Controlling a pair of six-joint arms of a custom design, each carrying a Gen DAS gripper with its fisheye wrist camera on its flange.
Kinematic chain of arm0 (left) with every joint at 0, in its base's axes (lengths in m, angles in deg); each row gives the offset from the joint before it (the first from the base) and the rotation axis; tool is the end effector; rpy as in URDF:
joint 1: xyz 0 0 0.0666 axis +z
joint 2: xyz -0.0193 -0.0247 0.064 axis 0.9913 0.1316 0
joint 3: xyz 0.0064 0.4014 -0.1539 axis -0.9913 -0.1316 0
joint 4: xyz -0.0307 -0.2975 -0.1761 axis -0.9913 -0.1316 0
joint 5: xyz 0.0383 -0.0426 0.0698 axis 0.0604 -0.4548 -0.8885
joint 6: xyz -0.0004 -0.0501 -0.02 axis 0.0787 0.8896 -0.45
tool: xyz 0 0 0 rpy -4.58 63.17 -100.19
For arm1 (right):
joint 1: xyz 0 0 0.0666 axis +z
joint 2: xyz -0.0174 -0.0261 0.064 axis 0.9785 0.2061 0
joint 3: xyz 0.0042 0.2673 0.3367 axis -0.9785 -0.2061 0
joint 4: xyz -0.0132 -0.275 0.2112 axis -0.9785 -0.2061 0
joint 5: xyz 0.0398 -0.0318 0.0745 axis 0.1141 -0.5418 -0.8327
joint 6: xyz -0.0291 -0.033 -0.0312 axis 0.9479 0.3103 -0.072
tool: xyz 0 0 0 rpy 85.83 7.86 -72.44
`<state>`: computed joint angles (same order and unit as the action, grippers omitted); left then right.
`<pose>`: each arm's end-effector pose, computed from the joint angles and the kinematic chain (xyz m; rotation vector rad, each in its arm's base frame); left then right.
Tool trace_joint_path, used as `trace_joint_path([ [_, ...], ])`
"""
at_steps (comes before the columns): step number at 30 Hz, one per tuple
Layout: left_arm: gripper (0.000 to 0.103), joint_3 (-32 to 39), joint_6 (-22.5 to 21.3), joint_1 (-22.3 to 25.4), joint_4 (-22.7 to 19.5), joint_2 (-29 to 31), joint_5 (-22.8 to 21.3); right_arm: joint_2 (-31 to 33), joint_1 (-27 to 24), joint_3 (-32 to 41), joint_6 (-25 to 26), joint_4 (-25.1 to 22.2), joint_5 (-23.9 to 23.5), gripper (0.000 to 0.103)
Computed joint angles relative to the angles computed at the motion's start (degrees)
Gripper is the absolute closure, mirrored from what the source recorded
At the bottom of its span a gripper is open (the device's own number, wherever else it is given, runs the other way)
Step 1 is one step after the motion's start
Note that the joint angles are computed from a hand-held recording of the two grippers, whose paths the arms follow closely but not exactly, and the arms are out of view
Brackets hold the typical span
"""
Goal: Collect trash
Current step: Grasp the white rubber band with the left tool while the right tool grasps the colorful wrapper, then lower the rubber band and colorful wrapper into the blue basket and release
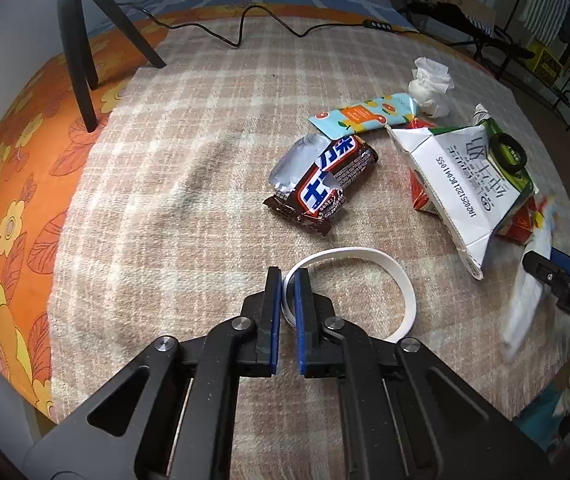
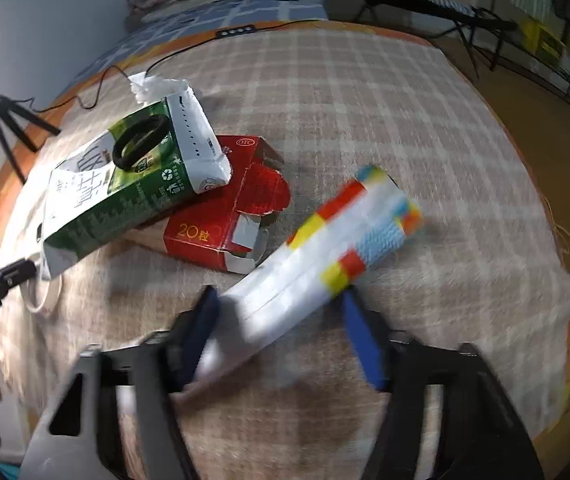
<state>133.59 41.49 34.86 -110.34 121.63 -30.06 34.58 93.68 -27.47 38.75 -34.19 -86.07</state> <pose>0.3150 -0.3284 0.3354 -0.1203 2.6782 -0.0413 0.3462 0.0984 0.3221 -0.1511 2.6760 0.2252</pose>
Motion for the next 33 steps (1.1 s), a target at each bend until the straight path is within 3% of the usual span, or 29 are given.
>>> trace_joint_path([
  [1,0.099,-0.2,0.1,-0.1,0.0,-0.4,-0.2,-0.3,-1.6,0.1,0.8,-0.8,-1.9,0.079],
  [3,0.1,-0.7,0.4,-0.2,0.2,-1.0,-0.4,-0.6,-5.0,-0.1,2.0,-1.7,-5.8,0.087],
  [7,0.1,-0.9,1.1,-1.1,-0.1,-2.1,-1.2,-2.7,-8.1,-1.8,1.7,-1.4,-11.4,0.093],
  [21,0.1,0.3,3.5,-6.6,-2.4,-5.4,-5.2,-11.0,-12.2,-4.0,1.1,-2.9,-19.0,0.096],
  [33,0.1,-1.2,8.3,-13.0,-4.1,-9.9,-7.3,-22.7,-11.0,-4.6,4.7,-9.3,-21.7,0.096],
])
